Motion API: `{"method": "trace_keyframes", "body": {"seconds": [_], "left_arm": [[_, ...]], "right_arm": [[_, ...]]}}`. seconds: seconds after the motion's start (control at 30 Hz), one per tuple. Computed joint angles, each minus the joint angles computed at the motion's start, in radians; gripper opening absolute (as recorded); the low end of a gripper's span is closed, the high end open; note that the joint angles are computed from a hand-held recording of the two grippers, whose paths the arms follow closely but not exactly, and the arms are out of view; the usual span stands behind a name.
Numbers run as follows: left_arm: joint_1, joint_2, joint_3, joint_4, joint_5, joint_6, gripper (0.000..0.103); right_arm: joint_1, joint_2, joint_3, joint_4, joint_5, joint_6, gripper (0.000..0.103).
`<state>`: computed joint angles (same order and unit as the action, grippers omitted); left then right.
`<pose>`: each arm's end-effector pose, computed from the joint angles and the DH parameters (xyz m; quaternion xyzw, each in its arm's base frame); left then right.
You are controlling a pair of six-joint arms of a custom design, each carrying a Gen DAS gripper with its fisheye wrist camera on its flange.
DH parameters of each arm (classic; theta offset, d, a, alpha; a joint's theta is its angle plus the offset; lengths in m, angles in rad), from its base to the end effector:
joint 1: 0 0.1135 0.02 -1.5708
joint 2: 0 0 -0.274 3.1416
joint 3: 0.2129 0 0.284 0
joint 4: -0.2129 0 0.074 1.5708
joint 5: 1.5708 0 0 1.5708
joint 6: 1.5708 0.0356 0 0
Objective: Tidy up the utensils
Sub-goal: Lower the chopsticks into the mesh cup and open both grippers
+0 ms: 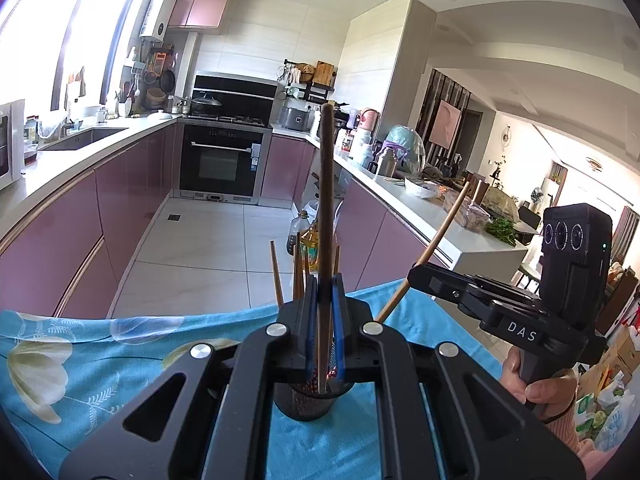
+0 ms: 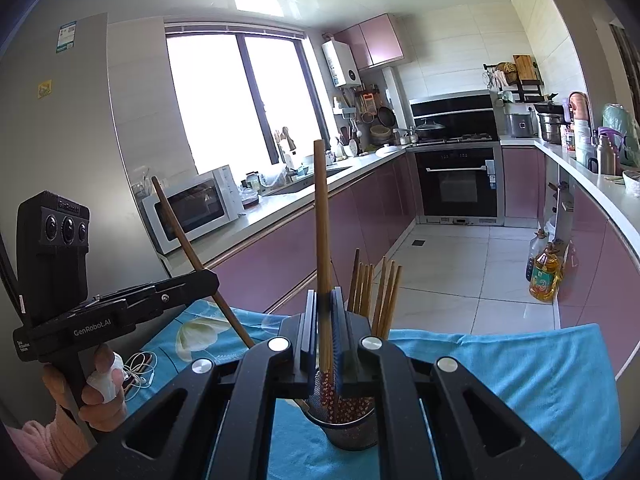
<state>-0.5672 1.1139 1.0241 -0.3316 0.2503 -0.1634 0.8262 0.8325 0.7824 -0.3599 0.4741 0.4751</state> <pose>0.2314 -0.1579 0.3499 0.2335 0.8023 -0.2905 0.4663 0.1561 0.1454 0.3201 -0.0152 0.8229 0.1666 0.5431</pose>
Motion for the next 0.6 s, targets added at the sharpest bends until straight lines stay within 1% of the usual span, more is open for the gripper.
{"method": "trace_keyframes", "body": {"seconds": [0.13,0.4,0.6], "left_arm": [[0.002,0.015,0.012,-0.004,-0.004,0.007,0.008],[-0.024,0.075,0.024,0.014,-0.056,0.022,0.008],[-0.038,0.128,0.044,0.005,-0.060,0.049,0.008]], "right_arm": [[-0.028,0.014,-0.005,0.005,-0.022,-0.001,0.006],[-0.070,0.073,-0.020,0.030,-0.059,-0.003,0.006],[-0.094,0.098,-0.028,0.039,-0.089,-0.002,0.006]]}}
